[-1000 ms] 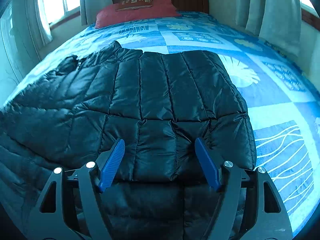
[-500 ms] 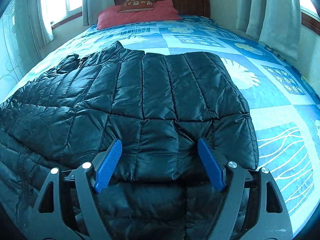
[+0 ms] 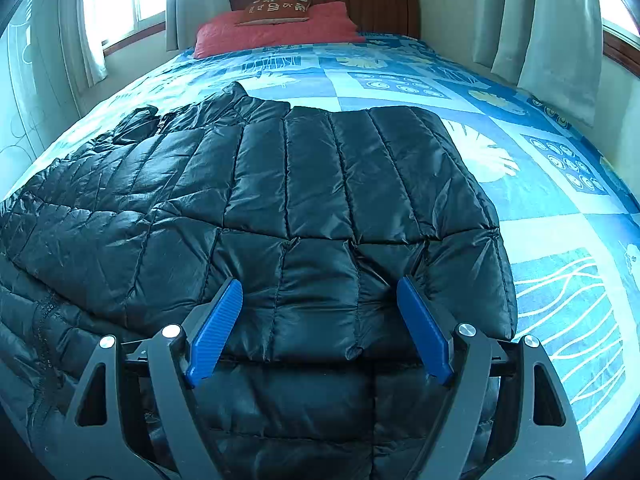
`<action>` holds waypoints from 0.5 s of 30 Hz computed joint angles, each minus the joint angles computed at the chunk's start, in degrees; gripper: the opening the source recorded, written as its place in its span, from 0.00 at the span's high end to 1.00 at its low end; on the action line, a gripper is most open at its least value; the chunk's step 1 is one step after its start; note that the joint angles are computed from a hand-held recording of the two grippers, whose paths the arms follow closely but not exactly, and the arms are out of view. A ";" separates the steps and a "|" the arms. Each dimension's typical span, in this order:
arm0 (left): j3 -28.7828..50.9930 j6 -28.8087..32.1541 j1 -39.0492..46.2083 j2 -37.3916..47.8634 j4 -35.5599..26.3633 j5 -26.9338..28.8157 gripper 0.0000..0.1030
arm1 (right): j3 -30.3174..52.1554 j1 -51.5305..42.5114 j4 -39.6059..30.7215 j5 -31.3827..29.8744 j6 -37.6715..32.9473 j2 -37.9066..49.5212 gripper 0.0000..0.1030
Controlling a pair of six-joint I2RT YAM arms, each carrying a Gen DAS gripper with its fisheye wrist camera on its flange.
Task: Fold large clothes
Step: 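Grasp the cuff of the other sleeve with the left gripper, then fold the held sleeve across the jacket body, then open the left gripper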
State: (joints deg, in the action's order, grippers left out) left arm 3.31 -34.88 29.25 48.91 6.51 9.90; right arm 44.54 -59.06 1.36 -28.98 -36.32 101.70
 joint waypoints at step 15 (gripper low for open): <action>1.19 -5.10 -5.86 -4.27 -0.81 -5.66 0.93 | 0.11 -0.07 0.10 0.06 -0.25 0.03 0.23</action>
